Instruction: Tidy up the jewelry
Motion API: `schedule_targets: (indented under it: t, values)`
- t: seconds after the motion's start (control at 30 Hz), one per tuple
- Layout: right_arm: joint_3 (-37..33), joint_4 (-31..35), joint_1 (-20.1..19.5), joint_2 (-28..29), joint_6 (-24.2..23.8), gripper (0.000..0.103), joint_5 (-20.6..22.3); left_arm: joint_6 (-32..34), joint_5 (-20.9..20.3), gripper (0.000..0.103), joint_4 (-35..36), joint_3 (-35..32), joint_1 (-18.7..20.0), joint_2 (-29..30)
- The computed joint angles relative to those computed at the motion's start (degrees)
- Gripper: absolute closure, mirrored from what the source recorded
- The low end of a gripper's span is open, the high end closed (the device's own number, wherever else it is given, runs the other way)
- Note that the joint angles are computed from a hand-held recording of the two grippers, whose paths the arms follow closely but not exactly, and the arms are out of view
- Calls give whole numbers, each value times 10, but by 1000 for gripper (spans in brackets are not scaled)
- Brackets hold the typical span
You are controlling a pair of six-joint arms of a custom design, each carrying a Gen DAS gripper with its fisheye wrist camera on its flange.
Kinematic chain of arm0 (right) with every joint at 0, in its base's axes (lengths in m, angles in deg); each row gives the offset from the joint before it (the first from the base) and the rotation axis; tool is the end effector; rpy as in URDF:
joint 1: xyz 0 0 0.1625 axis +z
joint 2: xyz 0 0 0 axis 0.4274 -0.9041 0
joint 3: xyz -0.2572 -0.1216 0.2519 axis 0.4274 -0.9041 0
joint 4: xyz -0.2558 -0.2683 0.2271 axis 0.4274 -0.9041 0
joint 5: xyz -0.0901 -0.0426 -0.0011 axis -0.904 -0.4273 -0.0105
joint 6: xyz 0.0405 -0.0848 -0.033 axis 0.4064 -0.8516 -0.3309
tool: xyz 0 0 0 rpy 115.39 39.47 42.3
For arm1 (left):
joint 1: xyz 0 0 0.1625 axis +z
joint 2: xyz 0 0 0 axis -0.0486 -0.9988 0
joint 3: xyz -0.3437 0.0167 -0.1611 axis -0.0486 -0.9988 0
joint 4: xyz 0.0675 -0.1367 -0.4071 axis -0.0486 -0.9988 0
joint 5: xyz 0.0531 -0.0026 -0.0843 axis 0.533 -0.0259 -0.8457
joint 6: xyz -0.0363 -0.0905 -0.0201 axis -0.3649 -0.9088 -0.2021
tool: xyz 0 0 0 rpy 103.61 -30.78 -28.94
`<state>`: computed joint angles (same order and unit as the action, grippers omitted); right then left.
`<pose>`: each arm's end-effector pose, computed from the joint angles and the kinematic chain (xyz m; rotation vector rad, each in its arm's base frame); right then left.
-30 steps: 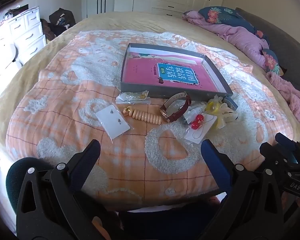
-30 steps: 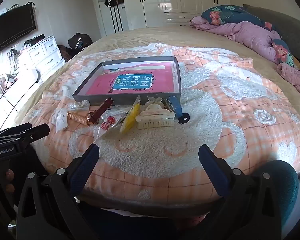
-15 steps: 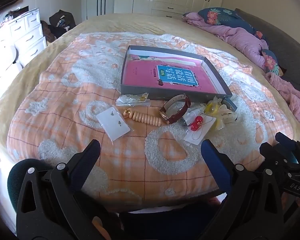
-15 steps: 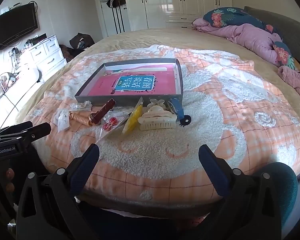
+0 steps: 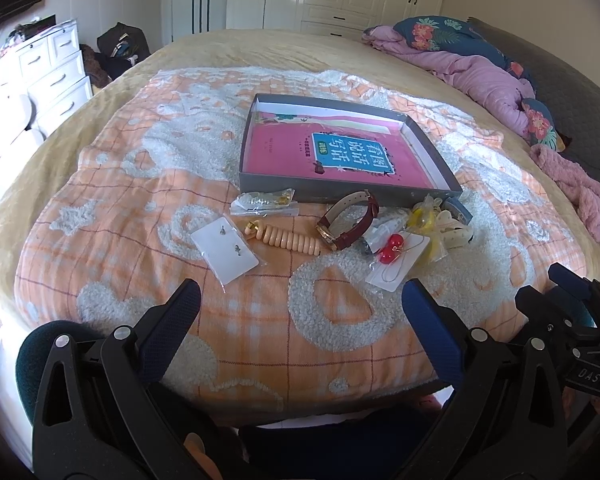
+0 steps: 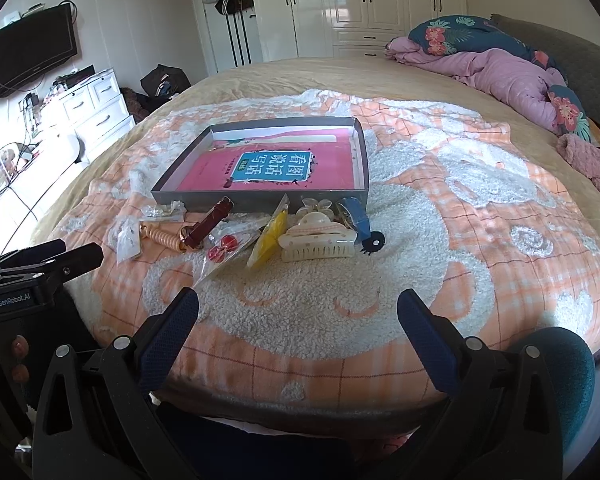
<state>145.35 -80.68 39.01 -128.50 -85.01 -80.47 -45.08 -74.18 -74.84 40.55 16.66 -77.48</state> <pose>0.0375 -0.1903 0.3901 0.1211 -2.2111 1.0564 -0.4397 -0.3091 -0.0016 0.7954 2.4557 -0.6527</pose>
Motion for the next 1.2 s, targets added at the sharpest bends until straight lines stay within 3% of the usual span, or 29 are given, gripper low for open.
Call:
schedule_targets:
  t: [0.4, 1.2]
  values:
    - [-1, -21, 23, 22, 8, 4, -22, 2, 2, 9, -3, 1, 0, 1]
    - [-6, -24, 18, 35, 4, 4, -18, 2, 1, 9, 11, -20, 0, 7]
